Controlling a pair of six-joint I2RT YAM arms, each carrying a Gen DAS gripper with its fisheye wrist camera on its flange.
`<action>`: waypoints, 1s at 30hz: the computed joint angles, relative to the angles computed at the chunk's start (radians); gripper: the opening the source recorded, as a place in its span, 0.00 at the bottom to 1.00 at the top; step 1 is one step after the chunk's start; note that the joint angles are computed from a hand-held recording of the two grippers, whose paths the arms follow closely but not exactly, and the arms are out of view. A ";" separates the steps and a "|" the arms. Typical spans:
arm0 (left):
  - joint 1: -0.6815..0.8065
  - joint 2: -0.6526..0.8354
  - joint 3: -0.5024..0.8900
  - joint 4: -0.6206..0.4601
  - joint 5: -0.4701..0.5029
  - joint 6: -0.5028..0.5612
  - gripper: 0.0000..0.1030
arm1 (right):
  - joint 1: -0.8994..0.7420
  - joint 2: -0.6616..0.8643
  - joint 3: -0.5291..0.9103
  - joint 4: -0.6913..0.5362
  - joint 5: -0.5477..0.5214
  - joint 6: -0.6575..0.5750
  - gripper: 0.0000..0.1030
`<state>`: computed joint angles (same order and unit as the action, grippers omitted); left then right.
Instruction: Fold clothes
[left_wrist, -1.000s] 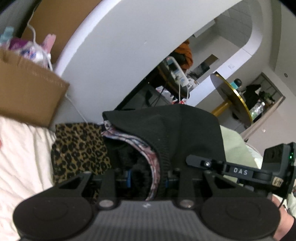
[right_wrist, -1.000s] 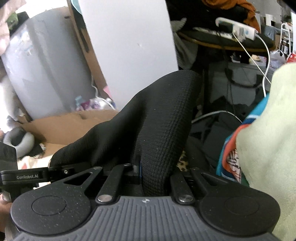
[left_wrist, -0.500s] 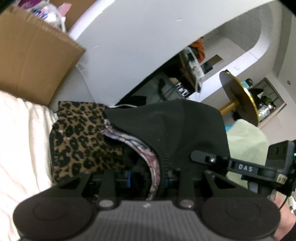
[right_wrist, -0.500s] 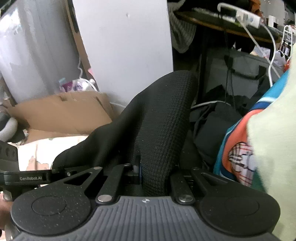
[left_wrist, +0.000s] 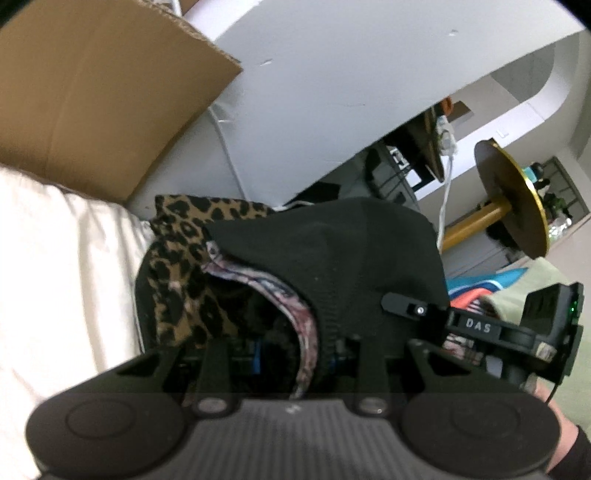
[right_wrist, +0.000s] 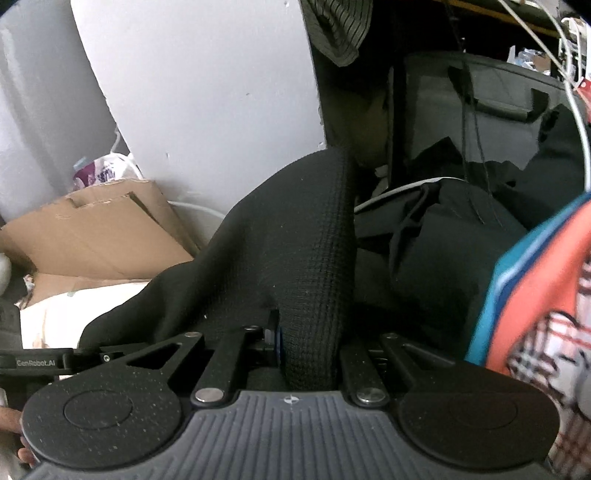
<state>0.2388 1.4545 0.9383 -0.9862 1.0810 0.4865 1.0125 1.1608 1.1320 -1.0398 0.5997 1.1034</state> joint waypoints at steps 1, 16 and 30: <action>-0.007 0.003 -0.003 0.025 -0.003 -0.015 0.32 | -0.027 -0.002 -0.015 0.029 -0.016 -0.030 0.10; -0.048 0.074 -0.044 0.255 -0.039 -0.209 0.32 | -0.231 0.143 -0.112 0.263 -0.142 -0.250 0.16; -0.066 0.100 -0.053 0.296 -0.060 -0.228 0.33 | -0.320 0.184 -0.186 0.356 -0.087 -0.299 0.35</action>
<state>0.1724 1.5542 0.8848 -0.6903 1.0207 0.2589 0.6929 1.3449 0.9456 -0.6837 0.5123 0.8044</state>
